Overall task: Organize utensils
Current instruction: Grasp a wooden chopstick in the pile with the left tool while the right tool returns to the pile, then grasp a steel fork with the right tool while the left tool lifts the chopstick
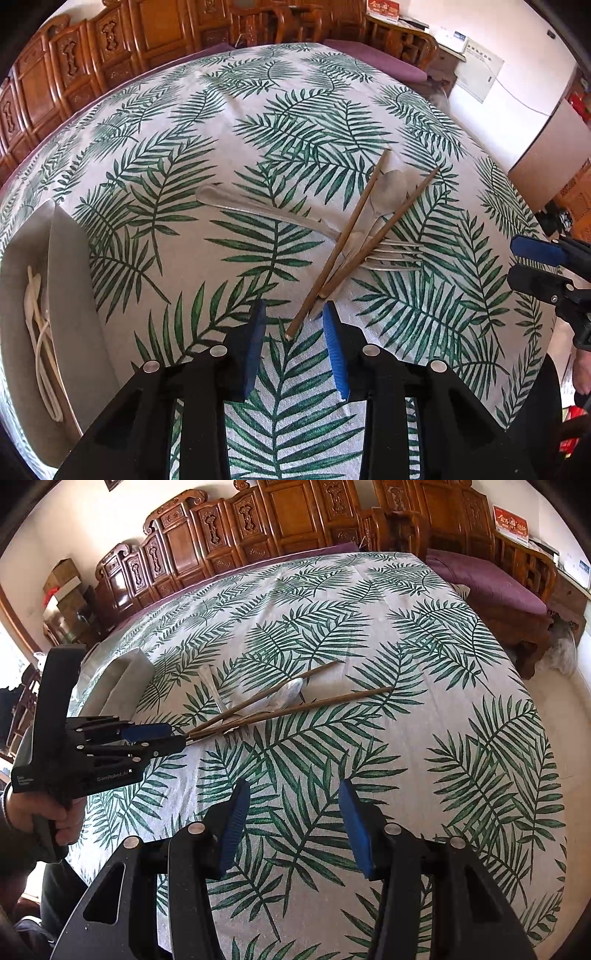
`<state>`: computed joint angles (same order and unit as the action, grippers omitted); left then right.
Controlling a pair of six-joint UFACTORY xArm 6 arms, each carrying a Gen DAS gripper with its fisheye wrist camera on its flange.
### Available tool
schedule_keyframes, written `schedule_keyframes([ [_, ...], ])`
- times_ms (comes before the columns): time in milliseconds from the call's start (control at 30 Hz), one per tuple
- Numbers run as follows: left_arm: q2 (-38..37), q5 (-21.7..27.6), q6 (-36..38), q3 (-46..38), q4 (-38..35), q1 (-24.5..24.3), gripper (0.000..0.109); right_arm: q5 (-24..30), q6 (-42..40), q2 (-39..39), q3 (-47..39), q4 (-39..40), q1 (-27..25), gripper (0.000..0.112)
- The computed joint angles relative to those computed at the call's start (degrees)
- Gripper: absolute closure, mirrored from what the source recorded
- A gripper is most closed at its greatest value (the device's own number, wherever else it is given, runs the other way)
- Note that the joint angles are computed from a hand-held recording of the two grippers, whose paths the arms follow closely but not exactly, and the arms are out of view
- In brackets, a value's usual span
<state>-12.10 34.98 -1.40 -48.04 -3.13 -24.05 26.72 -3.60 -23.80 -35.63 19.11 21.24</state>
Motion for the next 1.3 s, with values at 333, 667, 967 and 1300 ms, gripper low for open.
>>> schedule_keyframes([
  [333, 2.2, 0.6, -1.6, -1.8, 3.1, 0.2, 0.079, 0.1, 0.2, -0.4, 0.3, 0.0, 0.5, 0.06],
  [667, -1.1, 1.7, 1.0, -0.4, -0.9, 0.1, 0.104, -0.2, 0.4, -0.2, 0.0, 0.0, 0.9, 0.06],
  [967, -7.8, 1.4, 1.1, 3.9, -4.2, 1.2, 0.104, -2.8, 1.3, 7.4, -6.5, -0.3, 2.0, 0.06],
  [1300, -13.8, 1.1, 0.3, 7.2, -5.1, 2.8, 0.104, -5.9, 6.0, 21.6, -16.8, -3.4, 0.9, 0.06],
])
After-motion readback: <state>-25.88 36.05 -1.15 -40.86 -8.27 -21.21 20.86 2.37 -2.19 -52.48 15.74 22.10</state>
